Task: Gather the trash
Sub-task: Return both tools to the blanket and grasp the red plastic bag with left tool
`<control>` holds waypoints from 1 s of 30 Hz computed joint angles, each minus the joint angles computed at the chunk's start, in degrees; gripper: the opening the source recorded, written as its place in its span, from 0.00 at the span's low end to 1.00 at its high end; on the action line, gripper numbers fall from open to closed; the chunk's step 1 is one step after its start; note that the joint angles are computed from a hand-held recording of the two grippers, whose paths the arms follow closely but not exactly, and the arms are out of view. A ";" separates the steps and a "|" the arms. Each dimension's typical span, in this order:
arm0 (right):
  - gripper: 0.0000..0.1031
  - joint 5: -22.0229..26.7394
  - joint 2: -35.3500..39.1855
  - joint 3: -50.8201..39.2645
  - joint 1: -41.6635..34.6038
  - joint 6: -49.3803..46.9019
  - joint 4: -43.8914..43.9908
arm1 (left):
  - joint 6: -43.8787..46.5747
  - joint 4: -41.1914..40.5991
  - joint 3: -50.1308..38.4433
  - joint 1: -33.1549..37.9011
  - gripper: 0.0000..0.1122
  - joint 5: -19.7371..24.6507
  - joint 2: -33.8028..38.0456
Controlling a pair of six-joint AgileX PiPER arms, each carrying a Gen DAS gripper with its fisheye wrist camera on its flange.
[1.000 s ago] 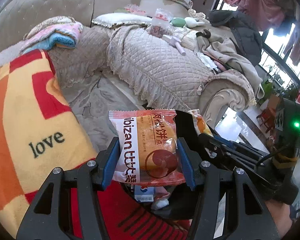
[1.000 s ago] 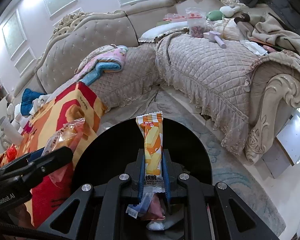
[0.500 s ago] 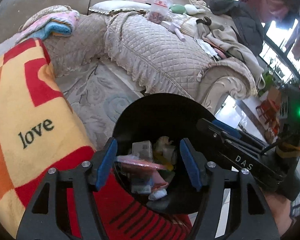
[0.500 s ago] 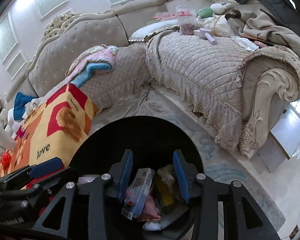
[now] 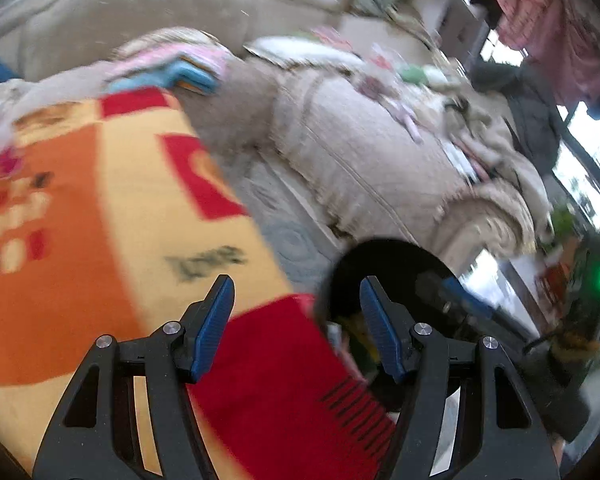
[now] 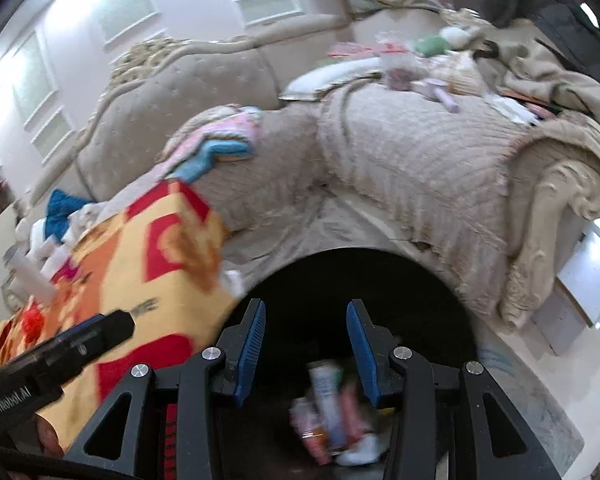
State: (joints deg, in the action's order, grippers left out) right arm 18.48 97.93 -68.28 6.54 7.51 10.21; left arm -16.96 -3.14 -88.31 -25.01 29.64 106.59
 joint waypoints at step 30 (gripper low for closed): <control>0.43 9.18 13.55 -15.18 22.14 -10.68 6.07 | 33.86 0.39 -27.91 47.88 0.60 19.37 22.11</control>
